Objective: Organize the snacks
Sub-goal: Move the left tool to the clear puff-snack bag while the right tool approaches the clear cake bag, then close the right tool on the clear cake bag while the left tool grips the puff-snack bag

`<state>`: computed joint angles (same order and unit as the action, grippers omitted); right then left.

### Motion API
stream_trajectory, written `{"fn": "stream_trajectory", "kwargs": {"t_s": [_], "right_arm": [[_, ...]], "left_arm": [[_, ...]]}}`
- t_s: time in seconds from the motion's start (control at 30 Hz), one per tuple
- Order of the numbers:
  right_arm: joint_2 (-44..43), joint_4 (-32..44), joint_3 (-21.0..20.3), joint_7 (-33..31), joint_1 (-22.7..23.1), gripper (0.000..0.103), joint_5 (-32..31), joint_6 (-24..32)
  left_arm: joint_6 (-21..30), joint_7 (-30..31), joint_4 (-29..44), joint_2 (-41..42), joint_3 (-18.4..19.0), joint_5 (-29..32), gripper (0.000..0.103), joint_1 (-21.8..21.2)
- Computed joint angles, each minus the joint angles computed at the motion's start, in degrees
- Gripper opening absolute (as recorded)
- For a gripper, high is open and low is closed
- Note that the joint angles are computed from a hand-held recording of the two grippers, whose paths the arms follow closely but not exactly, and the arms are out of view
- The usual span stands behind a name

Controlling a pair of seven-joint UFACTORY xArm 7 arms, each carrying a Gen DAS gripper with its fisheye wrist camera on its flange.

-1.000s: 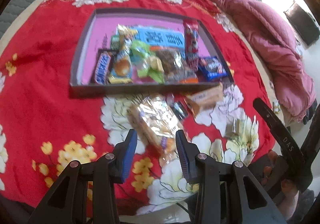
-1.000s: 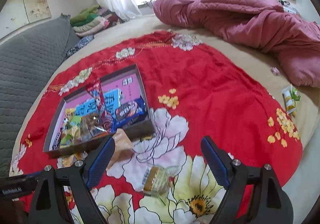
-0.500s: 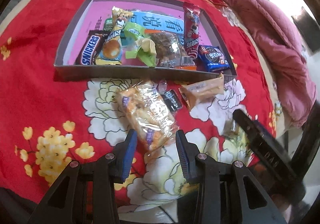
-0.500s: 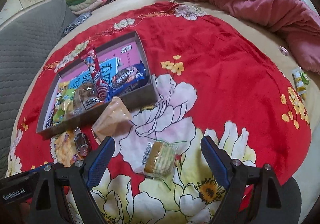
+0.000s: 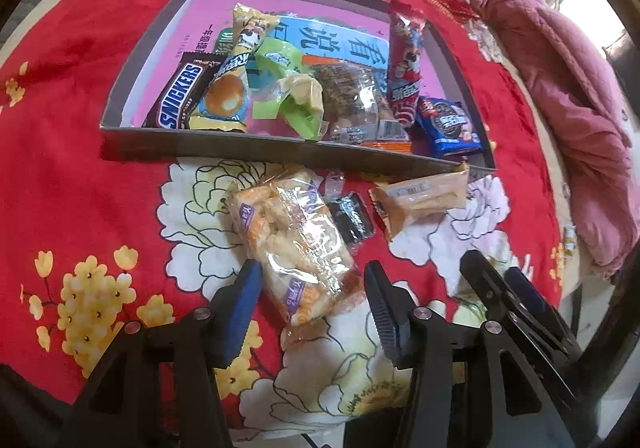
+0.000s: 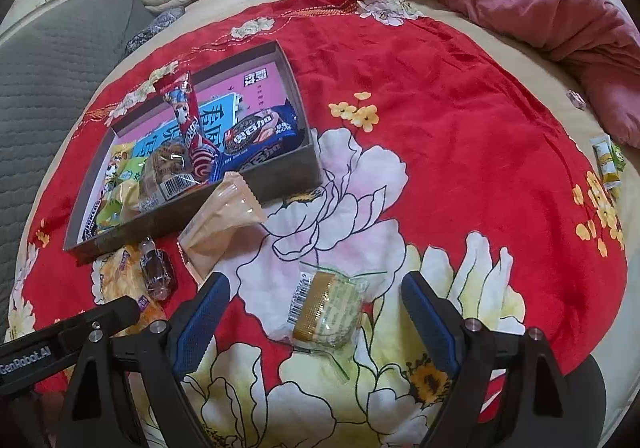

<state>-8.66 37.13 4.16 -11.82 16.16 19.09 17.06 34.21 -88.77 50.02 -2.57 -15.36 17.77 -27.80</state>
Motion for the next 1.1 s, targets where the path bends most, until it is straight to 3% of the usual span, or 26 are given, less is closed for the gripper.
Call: {"fn": "stream_trajectory", "kwargs": {"t_s": [0.3, 0.57, 0.67, 0.9, 1.1], "right_arm": [[1.33, 0.62, 1.15, 4.49, -1.5, 0.087, -5.17, 1.11], [2.37, 0.73, 2.34, 13.01, -3.45, 0.086, -14.29, 1.04], [2.5, 0.67, 2.63, 15.37, -3.86, 0.07, -17.61, 0.82], [2.95, 0.96, 1.6, 11.71, -2.66, 0.054, -14.18, 0.98], [2.72, 1.04, 0.76, 7.27, -1.92, 0.049, -8.41, 1.03]], "left_arm": [[-1.02, 0.21, 0.49, 2.43, 0.93, -0.59, 0.067, -0.11], [-3.86, -0.35, -0.44, 3.04, 1.52, -1.24, 0.069, 0.07], [-4.21, -1.17, -0.66, 3.06, 1.53, -0.39, 0.069, -0.12], [-8.58, -2.83, -3.86, 1.59, 1.47, 0.59, 0.065, 0.25], [-10.88, -1.47, -7.14, -1.1, 0.86, -1.08, 0.06, 0.61]]}}
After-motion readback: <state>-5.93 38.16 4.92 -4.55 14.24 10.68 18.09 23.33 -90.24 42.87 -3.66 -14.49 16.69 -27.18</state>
